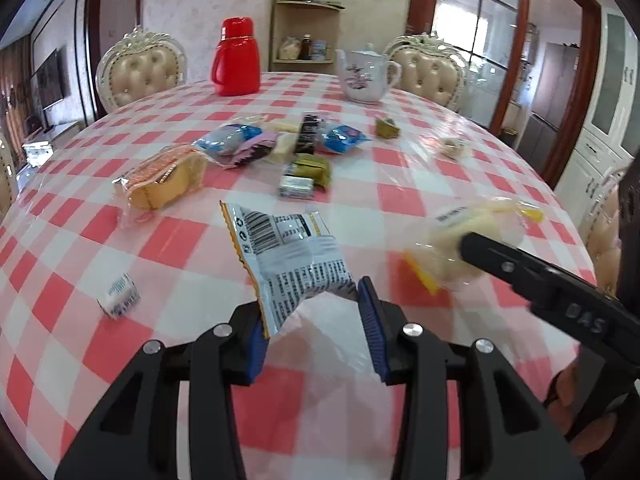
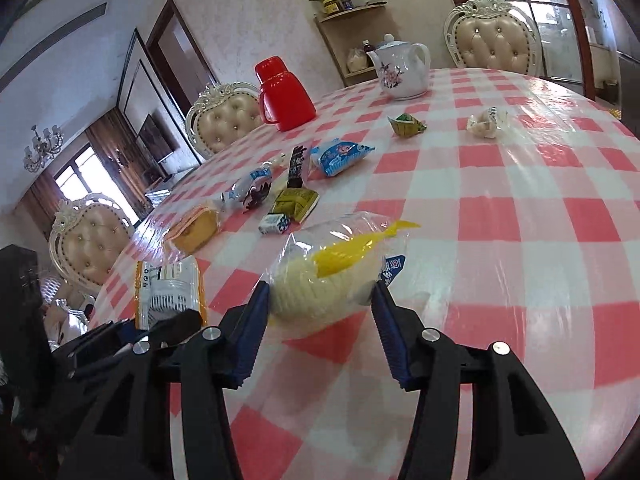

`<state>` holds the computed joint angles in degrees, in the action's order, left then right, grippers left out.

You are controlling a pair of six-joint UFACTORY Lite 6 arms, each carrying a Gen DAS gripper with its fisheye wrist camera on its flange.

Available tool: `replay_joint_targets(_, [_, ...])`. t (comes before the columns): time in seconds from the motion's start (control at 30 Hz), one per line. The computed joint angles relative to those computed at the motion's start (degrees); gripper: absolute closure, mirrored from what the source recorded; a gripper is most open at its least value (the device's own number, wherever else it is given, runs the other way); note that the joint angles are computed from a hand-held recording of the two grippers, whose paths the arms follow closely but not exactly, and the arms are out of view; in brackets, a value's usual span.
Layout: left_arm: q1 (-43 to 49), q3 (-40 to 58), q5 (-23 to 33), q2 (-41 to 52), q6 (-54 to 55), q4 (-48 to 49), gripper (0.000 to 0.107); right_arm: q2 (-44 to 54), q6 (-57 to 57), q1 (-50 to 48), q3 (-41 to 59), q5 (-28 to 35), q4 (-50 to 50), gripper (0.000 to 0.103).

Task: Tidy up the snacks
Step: 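Grasp the white-and-green snack bag with the left tool while the right tool holds the cake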

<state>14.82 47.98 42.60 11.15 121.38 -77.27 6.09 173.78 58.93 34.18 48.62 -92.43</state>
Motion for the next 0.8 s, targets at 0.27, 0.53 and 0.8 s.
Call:
replay_joint_targets(0.27, [10.7, 3.6, 5.5, 1.8, -3.0, 8.0, 0.066, 3.5, -1.7, 4.3, 4.0, 1.4, 5.8, 0.052])
replay_joint_targets(0.53, [21.4, 8.0, 10.9, 4.6, -0.5, 13.3, 0.067, 7.9, -2.8, 7.1, 9.5, 1.6, 7.6, 0.052])
replay_joint_targets(0.8, [26.9, 11.5, 13.0, 7.9, 0.4, 17.9, 0.067, 12.8, -7.2, 9.0, 16.1, 1.4, 9.8, 0.053])
